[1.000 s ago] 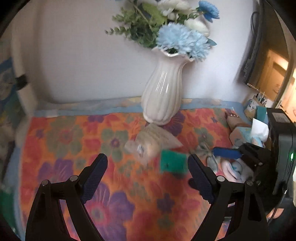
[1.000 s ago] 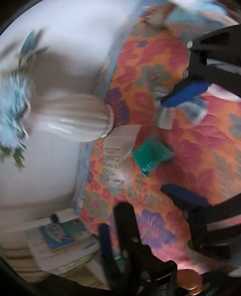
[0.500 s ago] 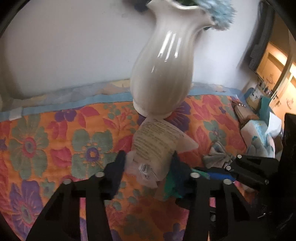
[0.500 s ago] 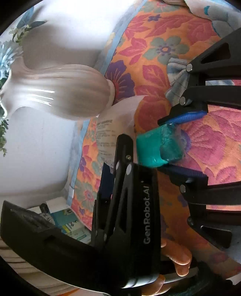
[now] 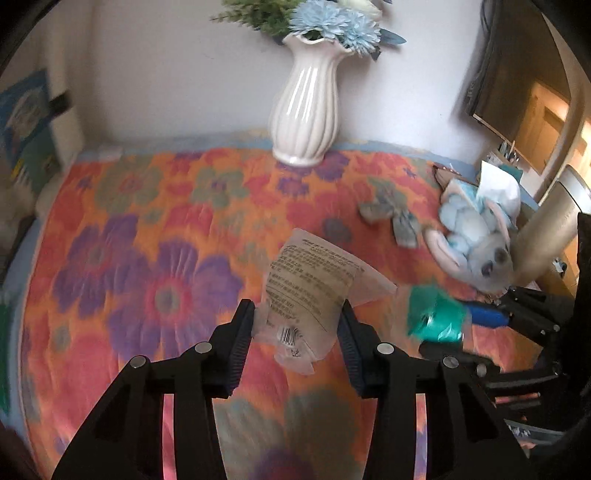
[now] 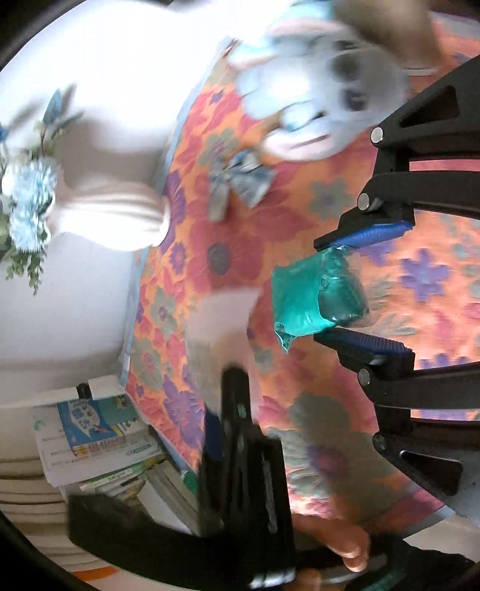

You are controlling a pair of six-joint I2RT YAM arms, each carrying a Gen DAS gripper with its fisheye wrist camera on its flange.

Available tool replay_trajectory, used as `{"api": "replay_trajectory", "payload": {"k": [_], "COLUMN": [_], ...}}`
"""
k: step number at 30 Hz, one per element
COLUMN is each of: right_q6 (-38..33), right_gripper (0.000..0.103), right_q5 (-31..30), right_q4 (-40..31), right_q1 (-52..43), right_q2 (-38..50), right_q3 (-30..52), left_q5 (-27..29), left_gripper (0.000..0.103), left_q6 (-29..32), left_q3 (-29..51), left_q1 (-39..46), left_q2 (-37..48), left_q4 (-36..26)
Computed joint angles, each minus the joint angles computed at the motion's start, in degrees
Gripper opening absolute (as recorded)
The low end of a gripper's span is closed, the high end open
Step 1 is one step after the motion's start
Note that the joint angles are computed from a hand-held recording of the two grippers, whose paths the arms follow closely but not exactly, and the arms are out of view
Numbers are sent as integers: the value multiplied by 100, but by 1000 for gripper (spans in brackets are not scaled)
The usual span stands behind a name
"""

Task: Organize soft objects
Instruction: 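Grasp the clear plastic bag with the left gripper while the right gripper grasps the green pouch, then carry the plastic bag and green pouch to the dark tray and release both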

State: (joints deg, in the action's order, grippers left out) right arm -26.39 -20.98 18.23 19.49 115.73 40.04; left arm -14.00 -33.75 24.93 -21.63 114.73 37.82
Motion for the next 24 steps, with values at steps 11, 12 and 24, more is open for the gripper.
{"api": "replay_trajectory", "payload": {"k": [11,12,24], "right_q6": [527,551,236], "right_gripper": [66,70,40], "right_q5": [-472,-416,-67], "right_q4": [40,67,519], "right_q1": [-629,-600,-226], "right_q2": [421,429,396], "right_q3": [165,158,-132], "left_q5": [-467,-444,-385], "left_gripper": [84,84,39], "left_q6": [-488,-385,-16], "left_q3": [-389,-339,126], "left_q1": [-657,-596,-752], "left_q2": [20,49,774], "left_q4": [295,292,466]}}
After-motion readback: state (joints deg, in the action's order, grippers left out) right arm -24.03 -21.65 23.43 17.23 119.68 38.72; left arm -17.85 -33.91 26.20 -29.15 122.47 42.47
